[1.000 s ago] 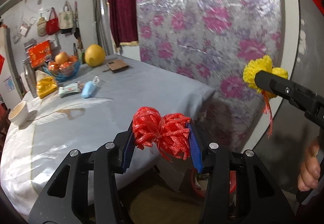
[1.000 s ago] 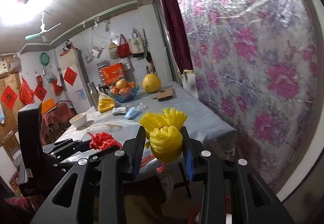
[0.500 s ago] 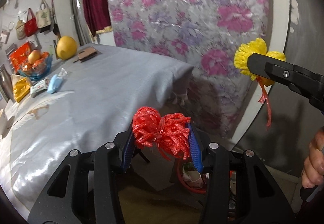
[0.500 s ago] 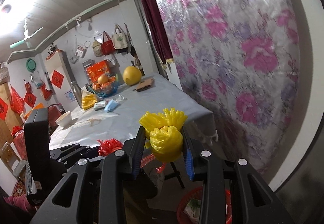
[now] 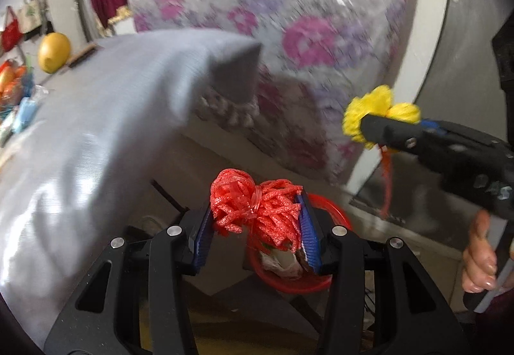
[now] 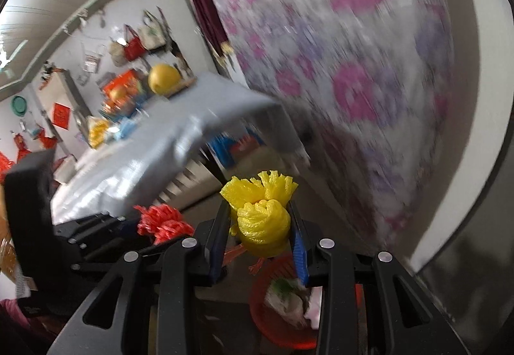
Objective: Collect trash
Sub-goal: 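Carry the red pompom with the left tool while the right carries the yellow pompom to the wastebasket, then open both tools to drop the pompoms into the red wastebasket, then move both open tools back over the table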
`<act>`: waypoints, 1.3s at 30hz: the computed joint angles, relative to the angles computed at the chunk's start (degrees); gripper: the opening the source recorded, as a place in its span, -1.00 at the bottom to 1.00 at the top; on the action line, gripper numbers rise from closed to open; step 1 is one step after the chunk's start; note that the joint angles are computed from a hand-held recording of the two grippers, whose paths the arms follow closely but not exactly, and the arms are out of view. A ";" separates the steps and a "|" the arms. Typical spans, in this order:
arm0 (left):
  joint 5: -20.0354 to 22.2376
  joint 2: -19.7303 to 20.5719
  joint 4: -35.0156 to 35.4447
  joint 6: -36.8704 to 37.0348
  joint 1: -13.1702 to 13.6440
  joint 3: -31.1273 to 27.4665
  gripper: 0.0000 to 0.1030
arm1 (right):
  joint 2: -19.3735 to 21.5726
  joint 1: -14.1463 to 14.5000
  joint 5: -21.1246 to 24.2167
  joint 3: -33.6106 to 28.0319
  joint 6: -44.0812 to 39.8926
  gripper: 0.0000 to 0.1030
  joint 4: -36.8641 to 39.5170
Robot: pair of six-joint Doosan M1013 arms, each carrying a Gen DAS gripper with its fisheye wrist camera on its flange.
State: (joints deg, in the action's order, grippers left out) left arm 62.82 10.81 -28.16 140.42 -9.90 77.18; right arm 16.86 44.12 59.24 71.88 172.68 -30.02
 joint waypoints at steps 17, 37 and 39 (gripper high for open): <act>4.13 1.23 2.44 2.90 -2.55 1.39 0.69 | -1.05 -1.82 -3.51 6.22 2.87 -0.30 6.52; -5.21 -0.91 -1.07 0.29 1.10 0.67 0.77 | 0.37 -1.16 2.82 1.23 -0.09 0.35 4.17; -6.24 -1.01 -1.47 0.26 1.57 0.50 0.77 | 0.81 -1.18 3.14 -0.12 -0.90 0.37 3.71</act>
State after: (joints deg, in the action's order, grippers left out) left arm 56.57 9.80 -29.63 140.69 -8.33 77.68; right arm 17.67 42.94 62.37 71.76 171.79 -26.31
